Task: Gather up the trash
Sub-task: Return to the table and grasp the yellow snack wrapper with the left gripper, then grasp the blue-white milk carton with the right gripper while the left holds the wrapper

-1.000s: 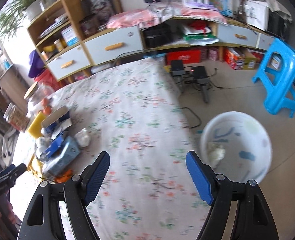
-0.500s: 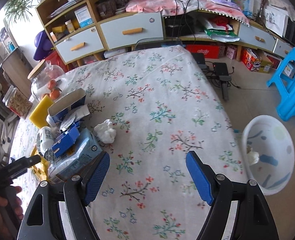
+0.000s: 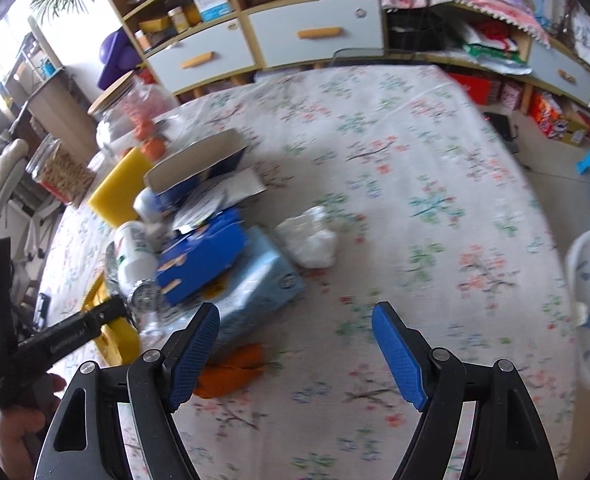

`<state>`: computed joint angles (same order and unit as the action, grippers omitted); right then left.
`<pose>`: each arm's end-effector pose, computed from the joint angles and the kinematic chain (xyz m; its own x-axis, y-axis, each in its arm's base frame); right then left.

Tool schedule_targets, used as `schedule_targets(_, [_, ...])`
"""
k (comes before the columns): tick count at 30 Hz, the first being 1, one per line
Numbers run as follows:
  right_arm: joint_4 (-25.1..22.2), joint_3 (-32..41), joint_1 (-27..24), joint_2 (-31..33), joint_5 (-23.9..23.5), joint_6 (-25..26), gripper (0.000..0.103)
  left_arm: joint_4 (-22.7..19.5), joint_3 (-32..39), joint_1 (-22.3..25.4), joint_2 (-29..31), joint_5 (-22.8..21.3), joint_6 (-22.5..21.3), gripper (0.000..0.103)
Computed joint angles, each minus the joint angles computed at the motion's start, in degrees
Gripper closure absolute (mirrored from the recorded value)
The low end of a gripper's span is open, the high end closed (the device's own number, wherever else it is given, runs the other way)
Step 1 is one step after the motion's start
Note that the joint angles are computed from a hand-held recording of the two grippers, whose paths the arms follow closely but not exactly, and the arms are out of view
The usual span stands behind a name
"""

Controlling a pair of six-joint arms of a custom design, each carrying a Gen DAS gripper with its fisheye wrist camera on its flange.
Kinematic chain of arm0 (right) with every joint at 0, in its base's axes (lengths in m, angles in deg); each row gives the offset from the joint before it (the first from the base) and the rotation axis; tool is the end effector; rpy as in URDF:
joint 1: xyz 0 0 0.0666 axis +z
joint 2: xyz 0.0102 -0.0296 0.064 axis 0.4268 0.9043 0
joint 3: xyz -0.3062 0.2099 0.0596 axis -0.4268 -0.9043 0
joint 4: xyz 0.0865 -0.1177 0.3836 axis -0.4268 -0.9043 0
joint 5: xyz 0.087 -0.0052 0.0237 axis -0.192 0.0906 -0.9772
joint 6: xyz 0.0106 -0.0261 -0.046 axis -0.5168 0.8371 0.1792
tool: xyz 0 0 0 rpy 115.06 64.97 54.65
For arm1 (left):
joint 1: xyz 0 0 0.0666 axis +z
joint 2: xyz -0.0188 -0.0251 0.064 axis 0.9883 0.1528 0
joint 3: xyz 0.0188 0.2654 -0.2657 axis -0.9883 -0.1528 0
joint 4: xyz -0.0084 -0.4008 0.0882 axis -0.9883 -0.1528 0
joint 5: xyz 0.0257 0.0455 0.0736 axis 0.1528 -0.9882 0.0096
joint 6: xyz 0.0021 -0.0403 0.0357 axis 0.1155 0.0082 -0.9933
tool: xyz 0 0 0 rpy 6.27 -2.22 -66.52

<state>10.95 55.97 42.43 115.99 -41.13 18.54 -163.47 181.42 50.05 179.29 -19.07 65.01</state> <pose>0.6527 0.2068 0.4184 -0.8919 -0.0774 -0.4455 -0.1938 0.9556 0.2219 0.6069 -0.3586 0.3996 -0.8587 -0.3579 -0.3669 -0.3366 0.9336 -0.1227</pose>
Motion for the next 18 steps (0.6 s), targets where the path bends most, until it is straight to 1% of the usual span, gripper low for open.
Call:
schedule_targets(1, [-0.3,0.4,0.1,0.5,-1.0,-0.5,0.023,2.1,-1.7,0.1,-0.9,0.7,-0.8,0.044])
schedule_targets(2, [-0.4,0.7,0.3,1.0,-1.6,-0.8,0.023,1.8,-1.8,0.2,-1.2,1.6,-0.9,0.045])
schedule_targets(5, [0.6,0.7,0.9,1.6,-3.1,-1.7,0.023,4.8,-7.6,0.2,-5.1,2.9,-2.1,0.047])
schedule_targets(12, [1.6,1.7,1.4,3.7,-9.2,-5.0,0.023,8.0,-16.0,-0.2,-11.3,1.3,-4.6,0.047])
schedule_targets(14, [2.1,1.6,1.3,4.1,-10.8,-6.2,0.024,8.5,-17.1,-0.1,-12.1,1.2,-5.0,0.047])
schedule_targets(16, [2.8,1.1,1.0,4.0,-12.6,-7.3,0.030,8.5,-17.0,0.0,-12.1,1.3,-5.1,0.047])
schedule_targets(18, [3.9,-0.2,0.9,3.1,-12.9,-8.1,0.036,8.9,-17.6,0.0,-12.5,1.4,-5.1,0.047])
